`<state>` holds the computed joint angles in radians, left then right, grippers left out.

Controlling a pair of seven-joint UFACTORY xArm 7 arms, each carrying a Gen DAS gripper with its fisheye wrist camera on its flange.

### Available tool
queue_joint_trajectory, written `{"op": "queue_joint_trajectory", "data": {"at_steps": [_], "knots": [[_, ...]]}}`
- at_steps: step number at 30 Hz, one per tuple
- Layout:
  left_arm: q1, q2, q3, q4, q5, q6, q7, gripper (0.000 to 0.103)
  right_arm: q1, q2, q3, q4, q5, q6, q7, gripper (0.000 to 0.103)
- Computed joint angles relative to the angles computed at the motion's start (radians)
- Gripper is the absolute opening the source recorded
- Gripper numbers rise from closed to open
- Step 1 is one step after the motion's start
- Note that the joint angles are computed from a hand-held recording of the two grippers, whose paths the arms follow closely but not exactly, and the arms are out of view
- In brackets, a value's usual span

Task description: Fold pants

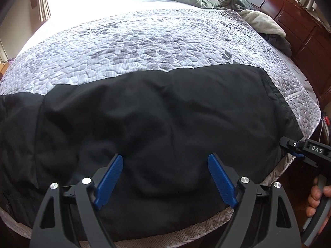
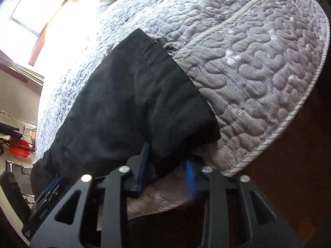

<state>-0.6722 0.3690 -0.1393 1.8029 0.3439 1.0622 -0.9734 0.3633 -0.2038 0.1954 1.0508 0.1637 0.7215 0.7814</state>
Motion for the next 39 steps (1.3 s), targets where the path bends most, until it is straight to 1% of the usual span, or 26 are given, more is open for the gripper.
{"op": "queue_joint_trajectory", "data": {"at_steps": [1, 2, 4, 5, 6, 7, 8, 9, 10, 11, 13, 14, 16, 18, 21, 22, 23, 24, 26, 28, 30, 32, 34, 37, 38, 39], "knots": [[-0.001, 0.003, 0.003, 0.002, 0.004, -0.001, -0.009, 0.085, -0.002, 0.009, 0.002, 0.025, -0.025, -0.01, -0.017, 0.011], [-0.002, 0.004, 0.007, 0.004, 0.008, -0.003, -0.019, 0.085, -0.007, 0.02, 0.011, 0.06, -0.073, -0.017, -0.026, 0.009], [-0.005, 0.004, 0.017, 0.004, 0.026, -0.015, -0.056, 0.085, -0.011, 0.051, 0.033, 0.151, -0.187, -0.025, -0.05, 0.008], [-0.007, 0.005, 0.024, 0.004, 0.039, -0.022, -0.082, 0.085, -0.01, 0.065, 0.037, 0.192, -0.224, -0.039, -0.065, 0.008], [-0.008, 0.004, 0.029, 0.002, 0.05, -0.033, -0.109, 0.087, -0.007, 0.077, 0.036, 0.225, -0.239, -0.048, -0.078, 0.008], [-0.01, -0.002, 0.037, -0.01, 0.068, -0.057, -0.146, 0.091, -0.005, 0.085, 0.034, 0.25, -0.248, -0.06, -0.094, 0.008], [-0.011, -0.005, 0.041, -0.015, 0.084, -0.07, -0.176, 0.092, -0.007, 0.092, 0.032, 0.272, -0.27, -0.048, -0.098, 0.008], [-0.011, -0.003, 0.043, -0.013, 0.094, -0.075, -0.196, 0.093, -0.01, 0.107, 0.037, 0.298, -0.314, -0.008, -0.083, 0.008], [-0.008, 0.009, 0.041, 0.004, 0.094, -0.064, -0.198, 0.093, -0.014, 0.111, 0.036, 0.305, -0.349, 0.05, -0.061, 0.008], [-0.006, 0.024, 0.038, 0.026, 0.089, -0.045, -0.187, 0.093, -0.017, 0.113, 0.032, 0.29, -0.359, 0.091, -0.033, 0.009], [0.002, 0.052, 0.028, 0.059, 0.062, -0.013, -0.146, 0.093, -0.024, 0.09, 0.01, 0.206, -0.312, 0.158, -0.022, 0.009], [0.009, 0.051, 0.023, 0.051, 0.044, -0.021, -0.124, 0.093, -0.026, 0.08, 0.005, 0.162, -0.287, 0.175, -0.012, 0.009], [0.007, 0.033, 0.023, 0.02, 0.044, -0.033, -0.099, 0.093, -0.024, 0.033, 0.0, 0.044, -0.236, 0.119, -0.002, 0.011], [0.01, 0.001, 0.02, -0.026, 0.048, -0.054, -0.076, 0.093, -0.026, 0.011, 0.009, 0.013, -0.237, 0.104, 0.013, 0.012], [0.039, -0.082, 0.005, -0.124, 0.022, -0.085, -0.036, 0.093, -0.03, 0.014, 0.023, 0.046, -0.267, 0.154, 0.023, 0.012], [0.05, -0.117, 0.003, -0.162, 0.019, -0.098, -0.037, 0.093, -0.03, 0.017, 0.027, 0.059, -0.277, 0.174, 0.027, 0.014], [0.061, -0.159, 0.0, -0.207, 0.022, -0.108, -0.044, 0.093, -0.029, 0.02, 0.034, 0.075, -0.292, 0.205, 0.039, 0.022], [0.076, -0.21, -0.003, -0.26, 0.025, -0.116, -0.052, 0.093, -0.027, 0.018, 0.038, 0.088, -0.3, 0.235, 0.048, 0.025], [0.11, -0.299, -0.016, -0.345, 0.023, -0.112, -0.066, 0.093, -0.018, 0.003, 0.041, 0.101, -0.286, 0.261, 0.062, 0.035], [0.147, -0.394, -0.028, -0.433, 0.017, -0.096, -0.076, 0.093, -0.004, -0.029, 0.047, 0.097, -0.246, 0.271, 0.082, 0.038], [0.183, -0.473, -0.039, -0.506, 0.012, -0.073, -0.087, 0.093, 0.024, -0.045, 0.063, 0.102, -0.209, 0.252, 0.068, 0.038], [0.217, -0.54, -0.048, -0.567, -0.004, -0.047, -0.097, 0.093, 0.062, -0.011, 0.092, 0.153, -0.188, 0.231, 0.041, 0.038], [0.248, -0.605, -0.058, -0.629, -0.025, -0.033, -0.112, 0.093, 0.114, 0.065, 0.119, 0.229, -0.143, 0.193, 0.003, 0.038], [0.292, -0.687, -0.078, -0.705, -0.043, -0.008, -0.126, 0.093, 0.202, 0.206, 0.144, 0.341, -0.009, 0.104, -0.104, 0.038], [0.305, -0.714, -0.083, -0.729, -0.053, -0.003, -0.127, 0.093, 0.224, 0.258, 0.149, 0.386, 0.023, 0.096, -0.142, 0.038], [0.319, -0.741, -0.089, -0.752, -0.061, 0.001, -0.13, 0.093, 0.251, 0.315, 0.157, 0.445, 0.028, 0.105, -0.145, 0.037]]}}
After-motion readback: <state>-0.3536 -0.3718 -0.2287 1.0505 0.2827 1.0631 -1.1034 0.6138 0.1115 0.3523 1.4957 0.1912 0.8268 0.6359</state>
